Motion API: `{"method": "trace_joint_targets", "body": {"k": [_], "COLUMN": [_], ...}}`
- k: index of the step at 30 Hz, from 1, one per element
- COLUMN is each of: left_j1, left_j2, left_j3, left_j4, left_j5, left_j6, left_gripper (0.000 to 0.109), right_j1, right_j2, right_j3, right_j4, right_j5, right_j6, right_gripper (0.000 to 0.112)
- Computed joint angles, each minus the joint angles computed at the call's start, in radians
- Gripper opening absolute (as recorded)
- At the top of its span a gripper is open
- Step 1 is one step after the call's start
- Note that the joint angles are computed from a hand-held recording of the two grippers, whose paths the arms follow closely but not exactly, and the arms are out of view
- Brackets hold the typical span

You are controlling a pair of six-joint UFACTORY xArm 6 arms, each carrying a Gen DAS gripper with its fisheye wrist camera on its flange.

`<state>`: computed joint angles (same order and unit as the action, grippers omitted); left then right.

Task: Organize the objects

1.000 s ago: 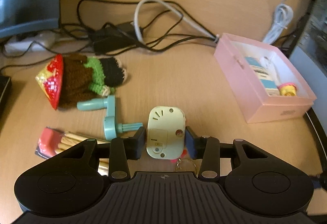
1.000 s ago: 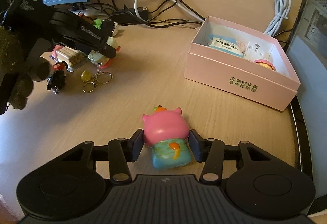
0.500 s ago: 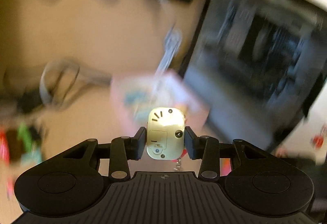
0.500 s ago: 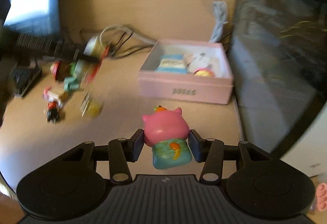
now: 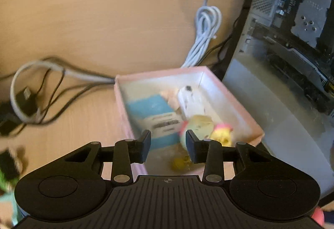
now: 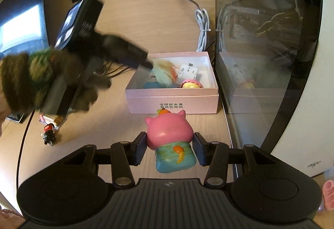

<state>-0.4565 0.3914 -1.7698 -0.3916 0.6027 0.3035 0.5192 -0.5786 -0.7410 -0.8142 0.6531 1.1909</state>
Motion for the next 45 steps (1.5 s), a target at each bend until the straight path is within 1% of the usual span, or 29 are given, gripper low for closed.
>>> {"method": "trace_joint_targets", "body": {"k": [2,4,6,8,10,12,14,15,16,17,19,20,22,24,26,27,29,30,31,32,36,38,41,43,45], "left_j1": [0.008,0.025,0.038,0.058,0.072,0.090,0.110,0.126,0.139,0.158,0.189,0.208,0.238,0.256,0.262,0.263,0.271,0.277,0.280,0.282,0.279,0.281,0.282,0.281,0.280], "left_j2": [-0.085,-0.183,-0.270,-0.385,-0.469,-0.539,-0.587,-0.615,-0.637,-0.665,-0.697,-0.713,-0.732,-0.748,-0.753,-0.756,-0.757,-0.756,-0.749,-0.742,-0.721,-0.709,-0.690,-0.687,-0.692], "left_j3": [0.117,0.240,0.349,0.489,0.597,0.680,0.734,0.760,0.781,0.806,0.832,0.844,0.858,0.875,0.884,0.889,0.896,0.895,0.891,0.887,0.873,0.863,0.849,0.850,0.864], "left_j4": [-0.035,-0.107,-0.170,-0.219,-0.223,-0.194,-0.169,-0.159,-0.143,-0.136,-0.122,-0.117,-0.103,-0.101,-0.101,-0.106,-0.124,-0.134,-0.143,-0.152,-0.187,-0.203,-0.205,-0.189,-0.121], "left_j5": [-0.049,-0.074,-0.085,-0.074,-0.072,-0.061,-0.052,-0.052,-0.061,-0.070,-0.090,-0.092,-0.092,-0.091,-0.093,-0.094,-0.090,-0.084,-0.079,-0.076,-0.073,-0.068,-0.073,-0.090,-0.131], "left_j6": [0.021,0.058,0.096,0.150,0.167,0.148,0.119,0.109,0.089,0.077,0.051,0.036,-0.001,-0.011,-0.017,-0.017,-0.009,-0.001,0.006,0.014,0.053,0.074,0.078,0.059,-0.002], "left_gripper": [0.041,0.040,0.040,0.040,0.040,0.040,0.040,0.040,0.040,0.040,0.040,0.040,0.040,0.040,0.040,0.040,0.040,0.040,0.040,0.040,0.040,0.040,0.040,0.040,0.040], "right_j1": [-0.023,-0.052,-0.092,-0.136,-0.184,-0.232,-0.265,-0.277,-0.287,-0.289,-0.284,-0.284,-0.282,-0.266,-0.244,-0.231,-0.206,-0.194,-0.181,-0.170,-0.137,-0.131,-0.130,-0.126,-0.120], "right_j2": [0.027,0.068,0.118,0.175,0.255,0.350,0.457,0.514,0.567,0.616,0.665,0.666,0.665,0.672,0.682,0.691,0.695,0.695,0.685,0.681,0.654,0.633,0.593,0.559,0.510], "right_j3": [-0.014,-0.041,-0.079,-0.131,-0.210,-0.316,-0.438,-0.502,-0.557,-0.605,-0.644,-0.628,-0.583,-0.553,-0.535,-0.527,-0.503,-0.493,-0.483,-0.479,-0.455,-0.435,-0.389,-0.367,-0.330], "right_j4": [0.013,0.024,0.021,0.004,-0.047,-0.168,-0.306,-0.344,-0.340,-0.322,-0.229,-0.182,-0.068,0.023,0.144,0.221,0.359,0.379,0.356,0.301,0.259,0.294,0.416,0.399,0.347], "right_j5": [-0.032,-0.064,-0.103,-0.143,-0.182,-0.208,-0.211,-0.212,-0.212,-0.200,-0.182,-0.206,-0.288,-0.328,-0.354,-0.373,-0.403,-0.412,-0.412,-0.414,-0.409,-0.415,-0.447,-0.450,-0.451], "right_j6": [-0.005,-0.016,-0.030,-0.040,-0.030,0.032,0.128,0.162,0.160,0.152,0.087,0.070,0.025,-0.019,-0.108,-0.175,-0.305,-0.327,-0.334,-0.312,-0.312,-0.339,-0.404,-0.378,-0.344], "right_gripper": [0.047,0.047,0.047,0.047,0.047,0.047,0.049,0.060,0.076,0.077,0.076,0.076,0.076,0.075,0.072,0.069,0.069,0.069,0.069,0.069,0.070,0.070,0.070,0.070,0.072]}}
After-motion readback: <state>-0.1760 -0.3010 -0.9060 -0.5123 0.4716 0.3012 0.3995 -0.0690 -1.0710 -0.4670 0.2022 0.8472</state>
